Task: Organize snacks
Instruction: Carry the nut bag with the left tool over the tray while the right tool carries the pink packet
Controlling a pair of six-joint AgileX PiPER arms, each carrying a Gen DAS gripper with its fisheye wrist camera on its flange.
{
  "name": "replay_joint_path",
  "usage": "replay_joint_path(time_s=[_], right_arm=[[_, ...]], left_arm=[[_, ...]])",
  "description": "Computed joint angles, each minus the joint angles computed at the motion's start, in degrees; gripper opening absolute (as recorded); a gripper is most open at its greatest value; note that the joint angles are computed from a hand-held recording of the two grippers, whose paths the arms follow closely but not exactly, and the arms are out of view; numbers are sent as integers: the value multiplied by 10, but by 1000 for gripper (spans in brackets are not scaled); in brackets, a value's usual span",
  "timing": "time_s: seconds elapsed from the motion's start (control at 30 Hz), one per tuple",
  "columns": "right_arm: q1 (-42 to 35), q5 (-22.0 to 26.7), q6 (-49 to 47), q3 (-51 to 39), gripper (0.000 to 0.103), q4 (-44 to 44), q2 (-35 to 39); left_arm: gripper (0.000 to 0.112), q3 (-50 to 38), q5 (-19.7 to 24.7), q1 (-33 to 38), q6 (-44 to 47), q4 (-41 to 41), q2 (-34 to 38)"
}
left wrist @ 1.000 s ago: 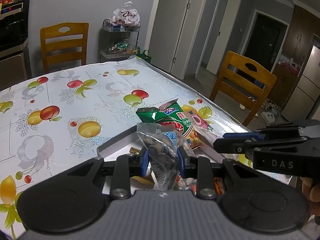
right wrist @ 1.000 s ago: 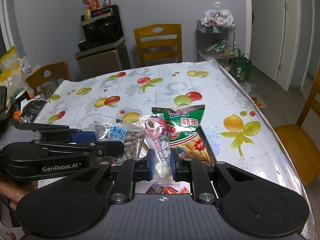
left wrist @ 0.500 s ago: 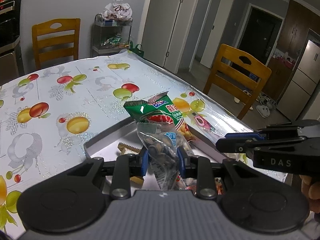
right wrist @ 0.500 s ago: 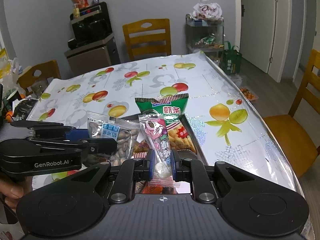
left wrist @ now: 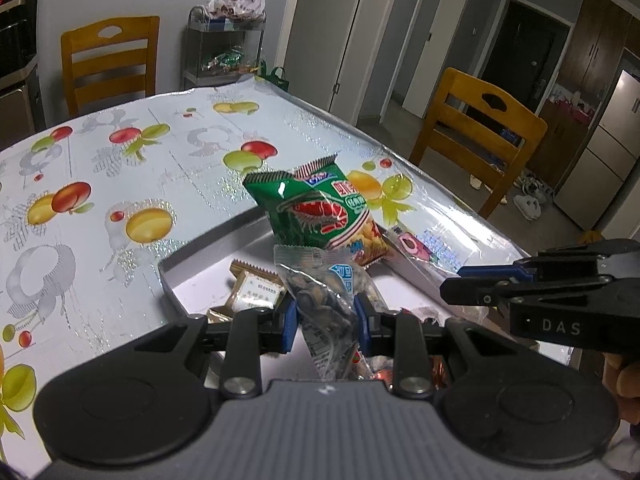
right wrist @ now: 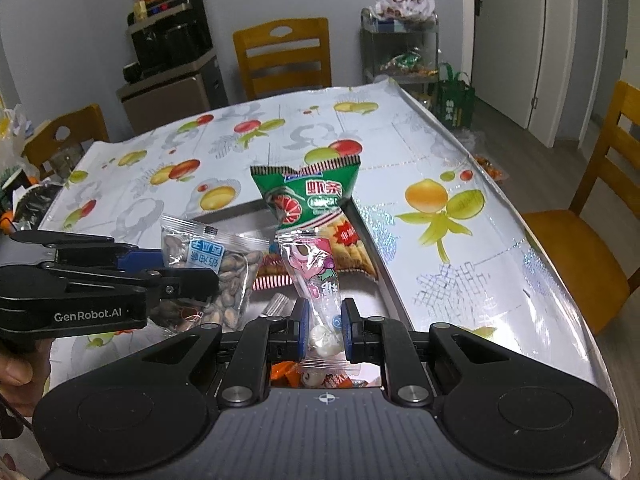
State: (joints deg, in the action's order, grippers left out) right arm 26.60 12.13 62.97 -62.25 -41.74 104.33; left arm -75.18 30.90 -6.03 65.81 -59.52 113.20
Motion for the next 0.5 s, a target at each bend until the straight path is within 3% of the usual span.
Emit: replay_joint_path(time_s=[0.5], right_arm=[[2, 24, -82, -12, 19, 74, 17]], left_arm=[[26, -19, 20, -8, -58, 64, 18]])
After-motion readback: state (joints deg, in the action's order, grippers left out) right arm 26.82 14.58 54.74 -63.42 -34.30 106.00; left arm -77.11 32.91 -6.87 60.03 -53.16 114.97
